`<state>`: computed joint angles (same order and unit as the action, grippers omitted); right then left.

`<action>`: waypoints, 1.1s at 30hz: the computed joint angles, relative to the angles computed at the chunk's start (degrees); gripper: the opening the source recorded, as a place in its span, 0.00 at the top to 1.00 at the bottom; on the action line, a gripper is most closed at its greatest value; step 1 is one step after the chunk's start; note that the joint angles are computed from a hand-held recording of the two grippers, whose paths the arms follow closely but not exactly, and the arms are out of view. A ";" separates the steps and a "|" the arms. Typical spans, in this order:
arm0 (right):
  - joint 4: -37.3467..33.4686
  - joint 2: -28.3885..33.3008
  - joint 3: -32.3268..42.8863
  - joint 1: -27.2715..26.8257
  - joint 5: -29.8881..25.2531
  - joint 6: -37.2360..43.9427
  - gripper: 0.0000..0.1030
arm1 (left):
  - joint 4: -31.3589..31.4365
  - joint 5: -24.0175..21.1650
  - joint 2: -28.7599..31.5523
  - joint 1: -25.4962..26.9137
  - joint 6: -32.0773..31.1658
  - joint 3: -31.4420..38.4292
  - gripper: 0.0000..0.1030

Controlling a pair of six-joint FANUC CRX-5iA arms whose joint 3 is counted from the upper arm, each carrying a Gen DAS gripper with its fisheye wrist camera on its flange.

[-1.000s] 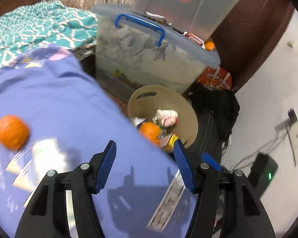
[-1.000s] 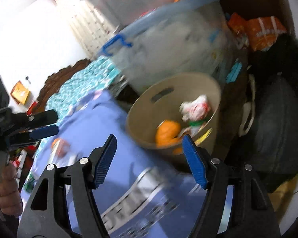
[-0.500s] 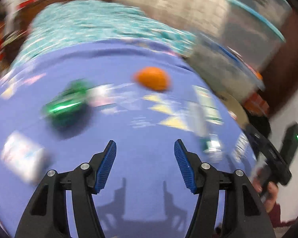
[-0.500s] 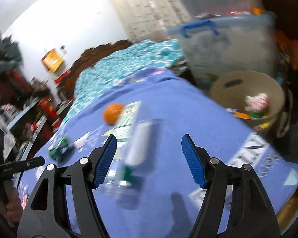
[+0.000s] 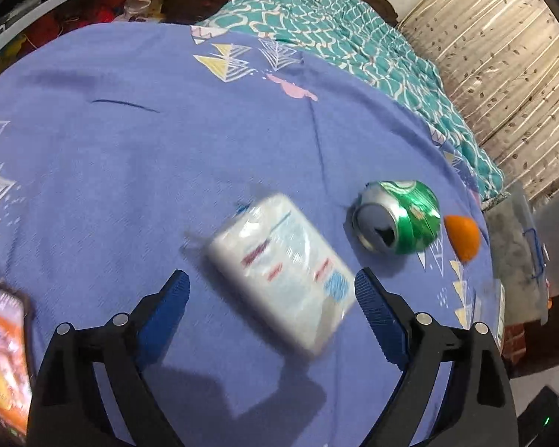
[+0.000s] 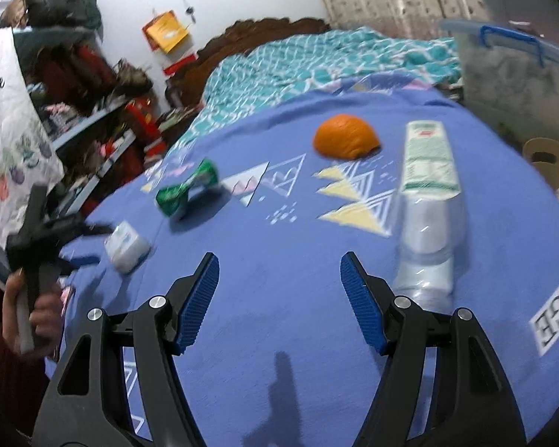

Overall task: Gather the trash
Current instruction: 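Grasp the white tissue pack with the left gripper, then grasp the green can with the right gripper while the left holds the tissue pack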

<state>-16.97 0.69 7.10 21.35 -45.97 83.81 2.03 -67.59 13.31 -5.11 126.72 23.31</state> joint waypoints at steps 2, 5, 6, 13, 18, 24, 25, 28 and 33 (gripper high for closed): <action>0.23 0.05 -0.19 0.62 -0.55 -0.05 0.33 | -0.19 -0.85 2.16 0.06 0.83 2.06 0.10; 0.46 0.48 0.10 0.88 -1.13 -0.17 0.33 | -2.80 -3.49 5.82 -1.02 2.90 6.55 0.15; 0.02 0.99 0.86 0.78 -1.74 0.02 0.33 | -4.08 -4.01 6.16 -1.62 3.10 7.37 0.22; -14.60 12.81 19.22 -3.50 -14.61 5.38 0.32 | -4.50 -0.46 2.25 -3.94 -1.06 1.65 0.35; -23.55 26.21 37.38 -4.14 -23.61 -0.65 0.32 | -5.52 2.46 -0.80 -4.82 -2.99 -2.73 0.35; -23.99 43.11 61.22 -1.89 -33.17 -15.14 0.32 | -6.26 4.19 -1.44 -5.16 -4.33 -3.83 0.33; -24.28 46.09 65.58 -1.71 -35.03 -18.27 0.32 | -6.88 4.41 -1.51 -5.44 -4.37 -3.90 0.33; -26.01 52.39 74.73 -1.75 -39.05 -24.16 0.41 | -7.44 4.73 -1.54 -5.74 -4.29 -3.93 0.33; -31.70 52.82 75.14 -3.54 -38.96 -23.87 0.83 | -6.47 6.24 -2.28 -5.31 -5.30 -5.33 0.33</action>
<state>-48.66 53.51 82.24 17.81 -84.92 59.94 -4.45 -61.35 11.03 -10.41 121.42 17.98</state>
